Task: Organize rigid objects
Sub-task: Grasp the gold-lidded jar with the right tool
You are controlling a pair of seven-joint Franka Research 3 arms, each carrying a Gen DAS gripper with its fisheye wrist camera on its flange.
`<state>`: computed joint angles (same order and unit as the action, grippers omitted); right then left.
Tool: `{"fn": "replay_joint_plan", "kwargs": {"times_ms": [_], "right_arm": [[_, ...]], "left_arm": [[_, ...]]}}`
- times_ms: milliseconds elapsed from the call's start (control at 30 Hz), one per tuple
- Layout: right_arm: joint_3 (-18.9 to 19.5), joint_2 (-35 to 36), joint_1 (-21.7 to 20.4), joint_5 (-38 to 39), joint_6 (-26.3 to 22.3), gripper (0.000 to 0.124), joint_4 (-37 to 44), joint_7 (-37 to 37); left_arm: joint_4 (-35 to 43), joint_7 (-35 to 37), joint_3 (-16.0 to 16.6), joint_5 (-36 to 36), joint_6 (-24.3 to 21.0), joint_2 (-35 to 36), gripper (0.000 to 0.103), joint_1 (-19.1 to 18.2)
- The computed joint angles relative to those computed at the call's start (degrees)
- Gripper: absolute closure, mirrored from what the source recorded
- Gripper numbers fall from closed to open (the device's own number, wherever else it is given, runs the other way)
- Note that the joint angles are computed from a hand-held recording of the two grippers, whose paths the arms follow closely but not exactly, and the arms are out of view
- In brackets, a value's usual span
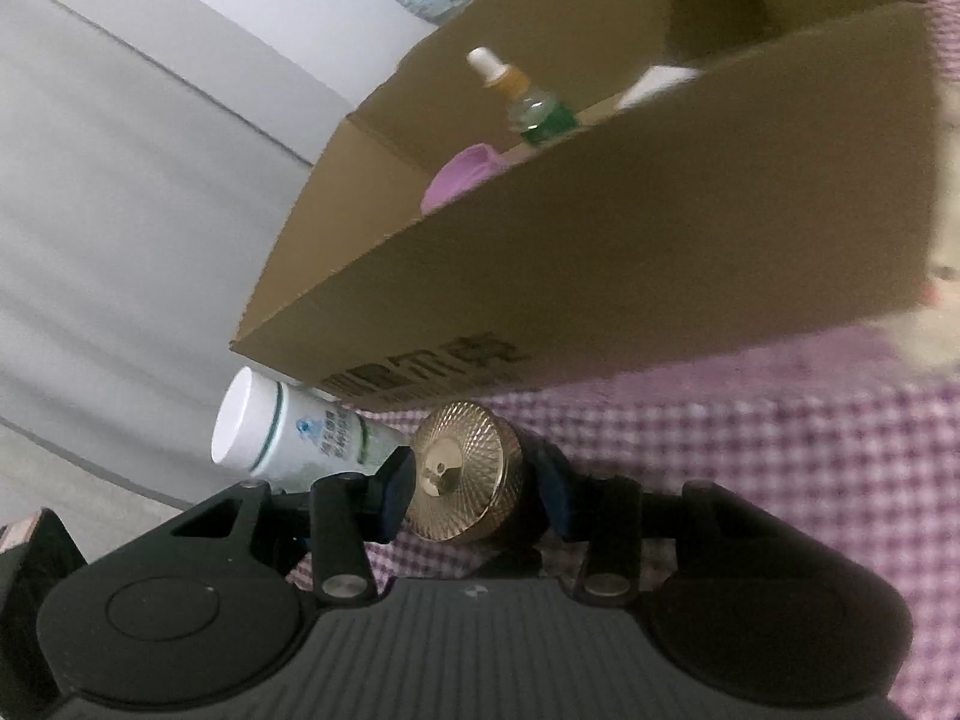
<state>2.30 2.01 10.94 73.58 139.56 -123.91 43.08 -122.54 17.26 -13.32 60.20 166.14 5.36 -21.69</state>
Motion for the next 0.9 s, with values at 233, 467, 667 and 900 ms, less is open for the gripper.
{"fn": "replay_joint_plan", "kwargs": {"times_ms": [233, 467, 667, 900], "right_arm": [[-2.08, -7.14, -0.94, 0.65, 1.68, 0.076, -8.02, 0.90], [-3.85, -10.33, -0.76, 3.57, 3.17, 0.076, -12.15, 0.60], [-4.04, -9.92, -0.69, 5.05, 3.98, 0.076, -12.01, 0.18], [-3.67, -8.44, -0.67, 4.54, 3.14, 0.076, -11.30, 0.57]], "left_arm": [[-0.83, 13.71, -1.67, -12.01, 7.55, 1.42, 0.034, 0.38], [-0.60, 18.36, -0.14, -14.63, 7.26, 1.39, 0.035, -2.64], [2.83, 25.04, -1.44, -19.38, 1.23, 3.43, 0.034, -2.72], [5.36, 28.76, -1.23, -21.76, -1.24, 5.45, 0.038, -3.43]]}}
